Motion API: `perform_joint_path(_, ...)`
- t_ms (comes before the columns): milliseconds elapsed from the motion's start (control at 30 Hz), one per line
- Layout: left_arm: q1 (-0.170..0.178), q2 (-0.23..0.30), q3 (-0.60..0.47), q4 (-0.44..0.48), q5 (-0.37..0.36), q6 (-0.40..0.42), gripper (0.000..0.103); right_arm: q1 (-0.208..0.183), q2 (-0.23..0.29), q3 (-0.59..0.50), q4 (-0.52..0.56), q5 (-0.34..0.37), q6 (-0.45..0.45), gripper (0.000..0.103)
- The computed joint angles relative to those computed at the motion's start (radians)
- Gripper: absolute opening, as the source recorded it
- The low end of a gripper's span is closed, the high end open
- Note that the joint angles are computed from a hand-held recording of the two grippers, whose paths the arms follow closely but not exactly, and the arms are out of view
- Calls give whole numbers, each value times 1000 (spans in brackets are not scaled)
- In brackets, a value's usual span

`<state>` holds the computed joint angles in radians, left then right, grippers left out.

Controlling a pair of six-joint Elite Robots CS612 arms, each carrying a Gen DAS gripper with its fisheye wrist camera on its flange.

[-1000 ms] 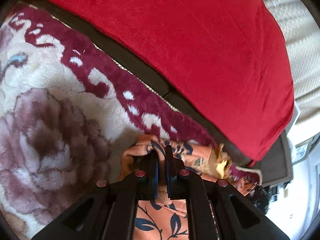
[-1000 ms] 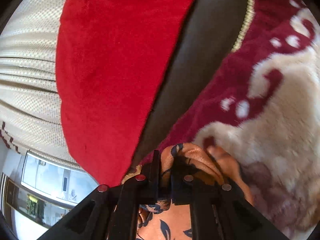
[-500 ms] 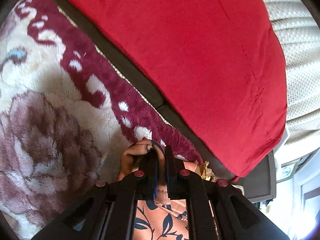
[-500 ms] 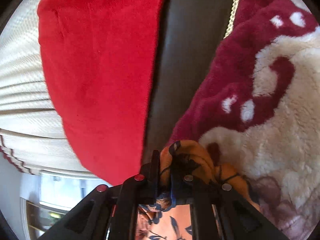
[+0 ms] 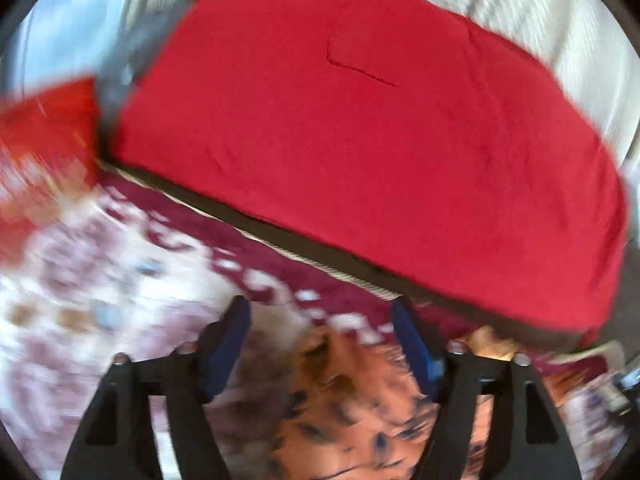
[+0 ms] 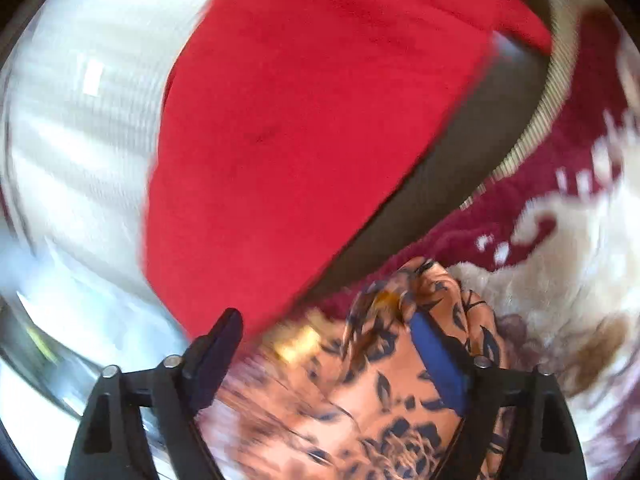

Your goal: Fold small clothes

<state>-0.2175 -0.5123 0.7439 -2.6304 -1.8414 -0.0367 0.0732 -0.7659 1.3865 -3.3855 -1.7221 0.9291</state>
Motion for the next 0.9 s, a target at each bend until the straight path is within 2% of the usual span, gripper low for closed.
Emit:
perform_joint_path(67, -10, -49, 80, 21, 56, 78, 77, 36, 0, -73, 194, -57, -209, 75)
perform_joint_path(100, -11, -67, 112, 18, 55, 111, 77, 62, 13, -128, 298, -95, -314, 75)
perform_joint_path(167, -19, -108, 205, -41, 90, 148, 77, 93, 40, -206, 419, -92, -516, 75)
perform_joint_path(233, -26, -131, 258, -40, 77, 188, 77, 104, 68, -272, 490, -65, -617, 75)
perform_joint_path(333, -30, -128, 260, 16, 8, 219, 78, 105, 120, -386, 638, -18, -668, 75)
perform_joint_path(367, -33, -126, 262, 21, 3, 238, 78, 104, 139, -431, 708, -17, -696, 75)
perform_joint_path(433, -41, -120, 265, 13, 41, 265, 77, 108, 163, -487, 797, -33, -746, 75)
perform_joint_path(500, -46, -108, 251, 15, 78, 284, 77, 111, 178, -523, 849, -33, -793, 75)
perform_joint_path(567, -44, -93, 223, 39, 70, 273, 77, 108, 183, -538, 880, -36, -844, 75)
perform_joint_path(633, -38, -77, 190, 74, 46, 247, 77, 111, 204, -571, 911, -71, -890, 75)
perform_joint_path(700, -35, -66, 170, 88, 42, 232, 77, 117, 277, -686, 961, -80, -897, 75)
perform_joint_path(733, -34, -64, 164, 92, 41, 227, 77, 117, 288, -703, 965, -86, -898, 74)
perform_joint_path(800, -36, -55, 151, 100, 38, 216, 77, 112, 301, -719, 954, -74, -868, 61)
perform_joint_path(867, -36, -49, 139, 112, 35, 210, 77, 108, 302, -725, 950, -75, -829, 36)
perform_joint_path(900, -36, -46, 136, 113, 34, 207, 77, 108, 304, -730, 940, -96, -809, 32)
